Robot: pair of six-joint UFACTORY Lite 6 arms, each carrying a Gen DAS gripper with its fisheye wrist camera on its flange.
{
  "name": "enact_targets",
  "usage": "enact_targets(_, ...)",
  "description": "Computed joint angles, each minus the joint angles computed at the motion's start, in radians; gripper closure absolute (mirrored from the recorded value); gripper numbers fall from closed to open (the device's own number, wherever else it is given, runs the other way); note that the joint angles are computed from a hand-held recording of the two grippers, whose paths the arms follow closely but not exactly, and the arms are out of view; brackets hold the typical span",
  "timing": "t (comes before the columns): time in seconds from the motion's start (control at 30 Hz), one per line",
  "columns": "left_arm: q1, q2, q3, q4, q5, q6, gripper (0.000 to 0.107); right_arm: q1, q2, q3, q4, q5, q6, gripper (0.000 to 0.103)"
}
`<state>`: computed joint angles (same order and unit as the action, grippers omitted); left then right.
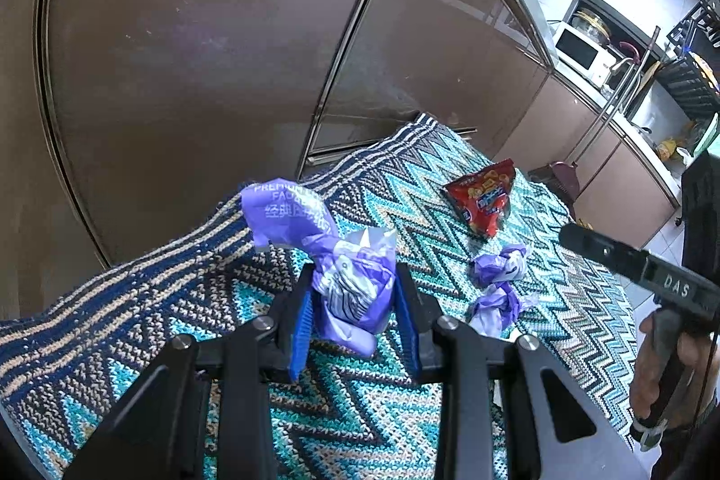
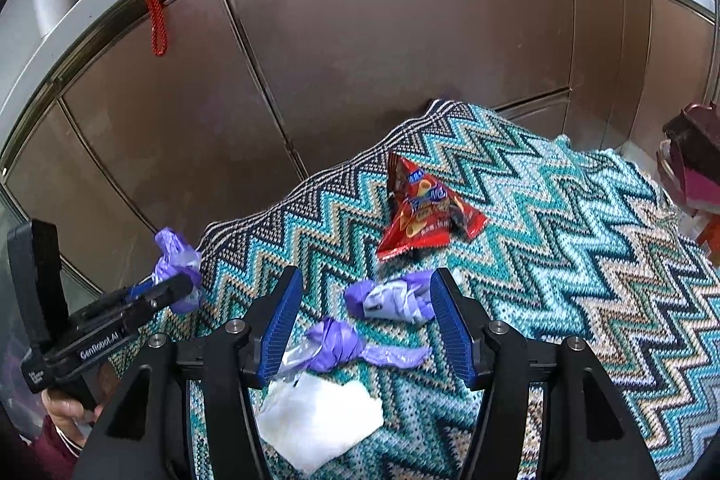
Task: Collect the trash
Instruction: 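Grasp the red snack bag with the right gripper while the left holds the purple bag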
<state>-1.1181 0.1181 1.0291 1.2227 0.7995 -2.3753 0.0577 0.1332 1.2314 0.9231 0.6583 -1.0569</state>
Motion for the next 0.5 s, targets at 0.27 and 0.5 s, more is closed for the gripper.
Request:
enact_targets(0.27, 0.024, 0.016, -0.015, 0.048, -0.043, -0.054, 0.076, 0.067, 0.169, 0.195, -0.094, -0.092, 0.101, 0.043)
enact_targets(0.5, 0.022, 0.01, -0.013, 0.063, -0.042, -0.056, 0.076, 0.127, 0.355, 0.402, -0.236, -0.156, 0.254, 0.043)
